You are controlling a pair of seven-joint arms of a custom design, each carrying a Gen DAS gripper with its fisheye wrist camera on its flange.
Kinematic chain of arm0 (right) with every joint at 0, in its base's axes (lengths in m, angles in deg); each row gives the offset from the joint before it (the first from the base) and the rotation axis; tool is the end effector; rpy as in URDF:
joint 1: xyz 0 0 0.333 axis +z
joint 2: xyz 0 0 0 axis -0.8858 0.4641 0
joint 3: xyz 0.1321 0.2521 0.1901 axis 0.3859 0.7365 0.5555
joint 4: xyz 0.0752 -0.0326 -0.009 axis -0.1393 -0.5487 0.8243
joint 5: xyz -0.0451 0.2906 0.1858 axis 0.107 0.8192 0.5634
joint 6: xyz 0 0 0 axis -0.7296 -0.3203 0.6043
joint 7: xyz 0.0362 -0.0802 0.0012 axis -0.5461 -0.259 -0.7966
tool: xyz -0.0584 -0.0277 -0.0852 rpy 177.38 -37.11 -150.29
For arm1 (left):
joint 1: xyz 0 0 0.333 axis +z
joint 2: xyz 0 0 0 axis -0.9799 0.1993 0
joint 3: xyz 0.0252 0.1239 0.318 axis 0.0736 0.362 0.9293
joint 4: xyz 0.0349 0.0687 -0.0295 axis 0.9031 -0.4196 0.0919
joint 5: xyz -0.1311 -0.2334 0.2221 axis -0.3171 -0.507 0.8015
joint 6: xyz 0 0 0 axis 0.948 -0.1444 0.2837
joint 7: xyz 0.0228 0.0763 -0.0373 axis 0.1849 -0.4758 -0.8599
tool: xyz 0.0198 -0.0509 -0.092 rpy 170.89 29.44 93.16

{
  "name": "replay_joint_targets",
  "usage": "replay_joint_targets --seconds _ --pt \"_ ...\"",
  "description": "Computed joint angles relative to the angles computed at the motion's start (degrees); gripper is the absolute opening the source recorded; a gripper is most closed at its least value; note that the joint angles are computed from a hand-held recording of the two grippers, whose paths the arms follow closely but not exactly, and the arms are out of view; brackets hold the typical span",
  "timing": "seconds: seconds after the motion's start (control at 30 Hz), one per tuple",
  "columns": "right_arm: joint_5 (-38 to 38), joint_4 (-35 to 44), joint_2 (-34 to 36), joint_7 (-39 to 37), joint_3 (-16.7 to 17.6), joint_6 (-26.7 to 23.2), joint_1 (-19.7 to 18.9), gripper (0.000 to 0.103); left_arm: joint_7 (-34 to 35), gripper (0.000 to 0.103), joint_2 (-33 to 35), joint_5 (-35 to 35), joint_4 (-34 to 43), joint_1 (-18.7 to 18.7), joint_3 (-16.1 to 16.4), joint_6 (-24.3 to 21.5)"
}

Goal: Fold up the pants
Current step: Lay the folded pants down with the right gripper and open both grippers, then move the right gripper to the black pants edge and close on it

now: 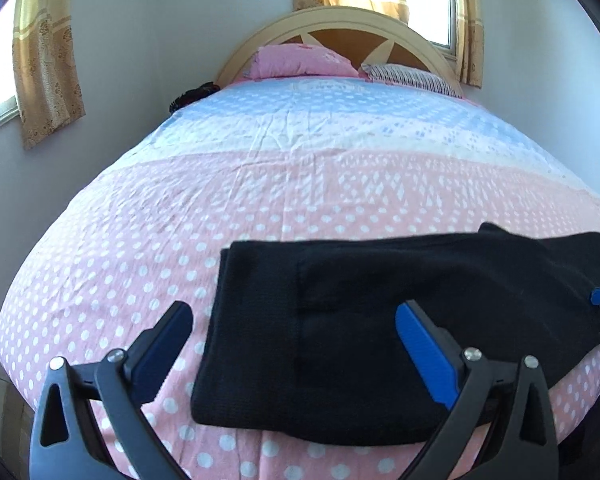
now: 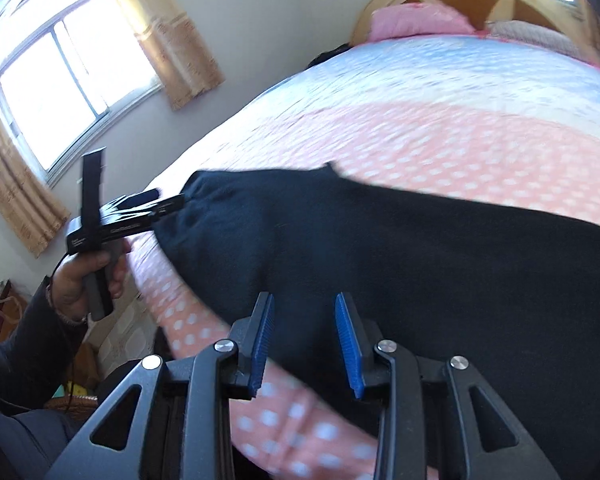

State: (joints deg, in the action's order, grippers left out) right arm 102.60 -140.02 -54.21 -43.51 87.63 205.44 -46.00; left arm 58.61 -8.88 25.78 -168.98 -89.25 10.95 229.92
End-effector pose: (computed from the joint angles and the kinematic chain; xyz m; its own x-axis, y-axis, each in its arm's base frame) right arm 0.5154 0.1552 0.4871 0.3713 -0.8526 -0.3677 -0.7568 -0.0484 -0.6519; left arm 0.5786 -0.1936 0.4991 -0.1034 -0.9946 -0.0040 -0.6506 0.0707 -0.7561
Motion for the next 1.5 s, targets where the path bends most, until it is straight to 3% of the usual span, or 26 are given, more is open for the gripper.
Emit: replay_joint_targets --seconds 0.1,0.23,0.4,0.43,0.5,0.6,0.73,0.8,0.93,1.1,1.23,1.3,1.5 --pt "-2.1 -3.4 -2.7 4.3 -2.0 3.6 -1.8 0.034 4.3 0.103 0.4 -4.3 1.0 0.8 -2.6 0.5" --pt "-6.2 -8.3 -6.8 9.0 -4.6 7.9 -4.7 0.034 9.8 0.103 3.3 -7.3 4.9 -1.1 -4.1 -1.9" --pt "-26.3 -12.8 -8.0 31.9 -5.5 11.0 -13.0 0.034 13.9 0.103 7.9 -11.7 10.7 -3.5 -4.8 -8.8" --pt "-24.6 -12.5 -7.5 30.8 -6.9 9.9 -12.9 0.034 14.7 0.103 8.2 -13.1 11.0 -3.4 -5.2 -9.8" --pt "-10.7 -10.7 -7.2 18.6 -11.9 6.7 -9.2 0.034 14.8 0.103 9.0 -13.7 11.9 -4.4 -4.7 -12.0" --pt "-4.3 -9.5 -7.4 12.4 -11.8 4.2 -10.5 0.034 14.2 0.103 9.0 -14.6 11.5 -4.7 -4.3 -11.7" --pt "-2.3 -11.1 -10.5 9.2 -11.3 8.7 -11.2 0.034 13.5 0.103 8.3 -13.7 12.4 -6.1 -3.9 -14.2" --pt "-2.6 -12.1 -12.4 10.6 -12.2 9.6 -12.4 0.034 13.6 0.103 7.9 -13.3 12.2 -6.3 -4.3 -13.0" --pt "-13.1 -17.2 -16.6 21.6 -11.8 14.6 -18.2 0.034 14.5 0.103 8.2 -13.8 13.2 -6.9 -5.4 -11.1" --pt "-21.7 -21.5 -19.6 30.3 -13.4 14.6 -24.1 0.034 16.2 0.103 10.6 -14.8 16.7 -8.3 -5.7 -10.9" --pt "-16.9 -21.9 -20.5 25.3 -23.5 12.1 -17.5 0.034 15.1 0.103 12.0 -14.7 18.3 -9.9 -4.7 -12.5" --pt "-14.0 -21.5 -20.1 22.5 -25.8 10.2 -16.4 0.034 13.9 0.103 11.9 -14.1 17.7 -10.4 -4.1 -12.5" --pt "-8.0 -20.7 -19.0 17.1 -26.6 4.2 -18.7 0.034 10.5 0.103 12.2 -13.2 16.9 -10.4 -3.5 -12.1"
